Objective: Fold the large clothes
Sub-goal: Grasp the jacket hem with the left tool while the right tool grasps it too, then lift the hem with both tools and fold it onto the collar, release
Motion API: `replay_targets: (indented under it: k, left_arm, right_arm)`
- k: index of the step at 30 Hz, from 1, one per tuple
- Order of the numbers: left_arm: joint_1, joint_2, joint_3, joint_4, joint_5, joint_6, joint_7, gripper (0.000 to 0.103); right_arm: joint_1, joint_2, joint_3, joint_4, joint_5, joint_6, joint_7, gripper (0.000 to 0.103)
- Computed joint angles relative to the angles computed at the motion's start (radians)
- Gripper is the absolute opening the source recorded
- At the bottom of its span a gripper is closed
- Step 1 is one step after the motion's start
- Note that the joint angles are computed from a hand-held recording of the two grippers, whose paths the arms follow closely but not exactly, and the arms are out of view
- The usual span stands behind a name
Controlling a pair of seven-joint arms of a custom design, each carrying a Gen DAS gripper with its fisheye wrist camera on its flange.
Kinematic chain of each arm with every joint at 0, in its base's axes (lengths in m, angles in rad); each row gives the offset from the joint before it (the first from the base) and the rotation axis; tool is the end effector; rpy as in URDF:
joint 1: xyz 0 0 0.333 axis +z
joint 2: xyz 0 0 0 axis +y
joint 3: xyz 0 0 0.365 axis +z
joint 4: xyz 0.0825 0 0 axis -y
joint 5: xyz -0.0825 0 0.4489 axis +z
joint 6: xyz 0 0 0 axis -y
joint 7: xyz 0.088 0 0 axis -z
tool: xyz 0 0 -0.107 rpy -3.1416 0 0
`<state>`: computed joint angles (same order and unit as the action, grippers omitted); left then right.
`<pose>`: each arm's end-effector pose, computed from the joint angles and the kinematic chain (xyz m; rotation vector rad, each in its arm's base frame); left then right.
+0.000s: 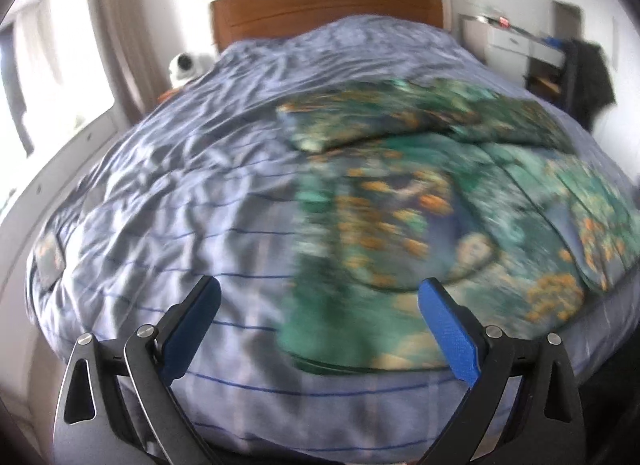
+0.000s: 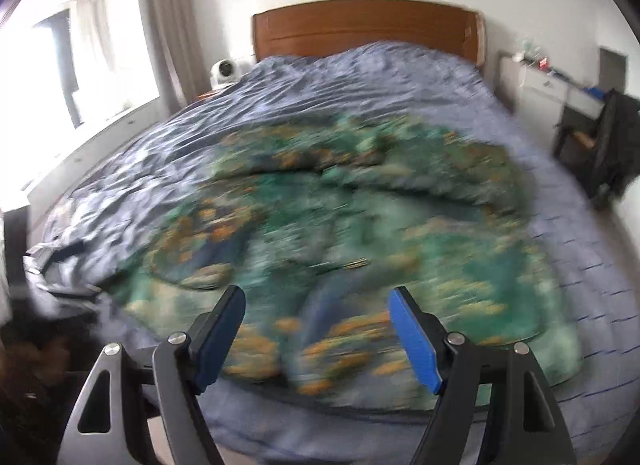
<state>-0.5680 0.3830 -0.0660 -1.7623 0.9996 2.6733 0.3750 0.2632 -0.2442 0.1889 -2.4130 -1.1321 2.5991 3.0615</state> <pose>0.5981 -0.4645 0.4075 -1.5458 1.9309 -0.7277 0.4659 0.2492 0.4493 -1.6261 1.8791 -0.9566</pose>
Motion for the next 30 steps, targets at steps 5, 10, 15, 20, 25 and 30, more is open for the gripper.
replay_targets:
  k: [5,10,15,20,25,30]
  left_arm:
    - [0.157,0.011,-0.082,-0.036,-0.385,0.082,0.202,0.099]
    - [0.325,0.118,-0.283,0.026,-0.75,0.096,0.597,0.1]
    - [0.357,0.228,-0.365,0.129,-0.908,0.014,0.801,0.1]
    - [0.263,0.228,-0.276,0.16,-0.913,-0.017,0.824,0.099]
    - [0.228,0.198,-0.236,0.144,-0.991,-0.029,0.864,0.031]
    - [0.199,0.16,-0.192,0.13,-1.076,-0.022,0.903,0.014]
  right_arm:
    - [-0.043,-0.17,-0.063,-0.119,0.149,-0.138,-0.166,0.076]
    - [-0.093,-0.235,-0.189,-0.217,0.376,-0.094,-0.374,0.076]
    - [-0.093,-0.19,-0.299,-0.266,0.58,0.049,-0.575,0.076]
    - [-0.083,-0.147,-0.327,-0.283,0.734,0.143,-0.701,0.076]
    - [-0.098,-0.156,-0.293,-0.27,0.836,0.129,-0.778,0.02]
    - [-0.154,-0.193,-0.197,-0.254,0.836,0.1,-0.781,0.014]
